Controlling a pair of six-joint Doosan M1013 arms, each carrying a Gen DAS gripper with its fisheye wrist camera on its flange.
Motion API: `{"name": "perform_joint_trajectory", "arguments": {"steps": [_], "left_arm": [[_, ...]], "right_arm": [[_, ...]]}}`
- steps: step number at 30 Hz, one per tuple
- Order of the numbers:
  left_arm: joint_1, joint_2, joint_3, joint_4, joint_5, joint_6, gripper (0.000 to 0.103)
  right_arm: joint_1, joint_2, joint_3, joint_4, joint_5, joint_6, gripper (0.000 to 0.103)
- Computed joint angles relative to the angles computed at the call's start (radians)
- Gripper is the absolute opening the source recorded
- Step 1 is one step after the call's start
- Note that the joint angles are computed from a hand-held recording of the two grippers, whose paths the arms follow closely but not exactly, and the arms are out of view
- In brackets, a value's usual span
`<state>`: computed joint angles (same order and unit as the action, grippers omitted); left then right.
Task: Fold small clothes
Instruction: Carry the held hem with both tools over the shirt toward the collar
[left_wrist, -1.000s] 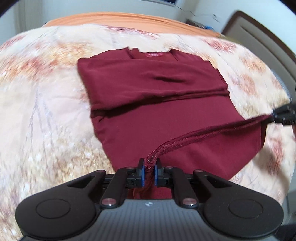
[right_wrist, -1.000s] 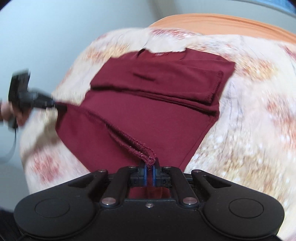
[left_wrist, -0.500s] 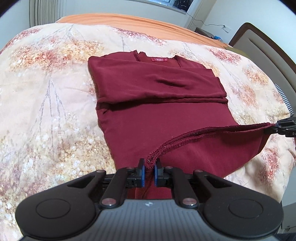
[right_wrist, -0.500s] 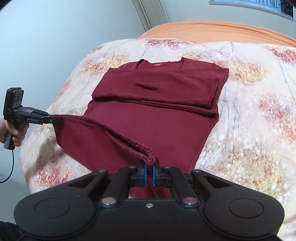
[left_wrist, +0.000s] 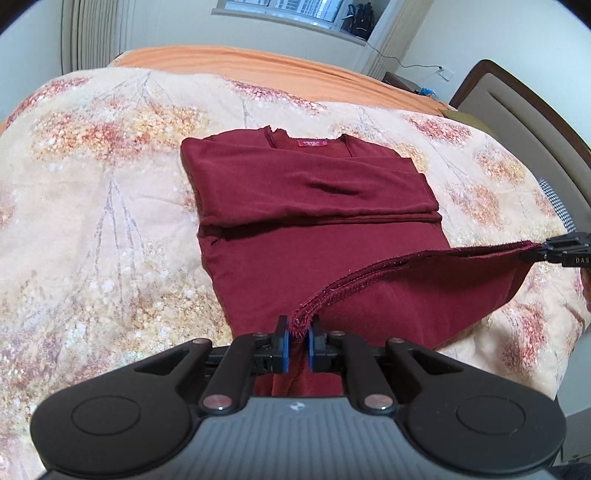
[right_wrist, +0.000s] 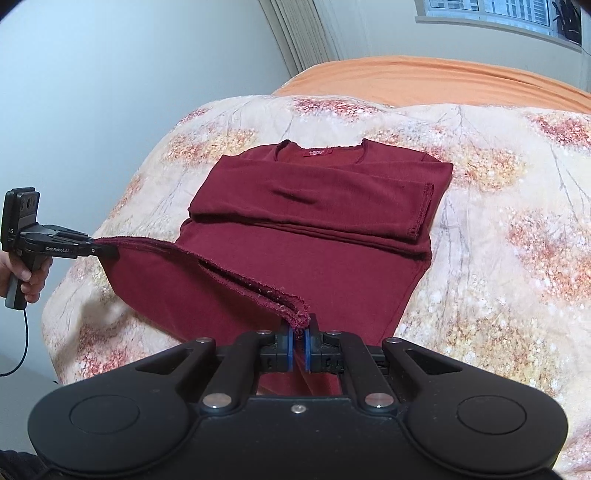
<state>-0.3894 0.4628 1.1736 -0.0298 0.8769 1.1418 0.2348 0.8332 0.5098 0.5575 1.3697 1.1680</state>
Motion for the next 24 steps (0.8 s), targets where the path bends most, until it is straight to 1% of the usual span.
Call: {"name": "perform_joint_trajectory", "arguments": {"steps": [2,5,9,11,13,15,17,19,22,24], "left_arm": [[-0.007,-0.007,0.007,0.000,0.010,0.021,0.009],[-0.017,-0.028,0.038,-0.039,0.015,0.062,0.009],[-0.034,-0.072,0.098,-0.088,-0.004,0.089,0.009],[-0.040,-0.098,0.125,-0.088,-0.031,0.062,0.009],[-0.041,-0.122,0.145,-0.073,-0.069,0.014,0.009],[-0.034,-0.136,0.152,-0.067,-0.111,-0.016,0.009],[-0.026,-0.135,0.148,-0.051,-0.131,-0.039,0.009],[-0.018,-0.117,0.131,-0.046,-0.124,-0.035,0.009],[-0.010,-0.091,0.107,-0.079,-0.095,0.023,0.009],[-0.011,-0.088,0.106,-0.110,-0.079,0.063,0.009]], "right_arm": [[0.000,-0.006,0.009,-0.001,0.013,-0.018,0.005],[-0.002,-0.026,0.049,0.013,0.054,-0.041,0.005],[-0.008,-0.067,0.124,0.045,0.108,-0.079,0.005],[-0.017,-0.092,0.166,0.077,0.096,-0.081,0.005],[-0.028,-0.116,0.200,0.118,0.058,-0.071,0.005],[-0.041,-0.127,0.212,0.159,0.018,-0.053,0.005],[-0.045,-0.126,0.209,0.168,-0.015,-0.030,0.005],[-0.044,-0.107,0.187,0.164,-0.014,-0.011,0.005],[-0.038,-0.081,0.157,0.146,0.039,-0.022,0.005],[-0.039,-0.076,0.151,0.141,0.075,-0.023,0.005]]}}
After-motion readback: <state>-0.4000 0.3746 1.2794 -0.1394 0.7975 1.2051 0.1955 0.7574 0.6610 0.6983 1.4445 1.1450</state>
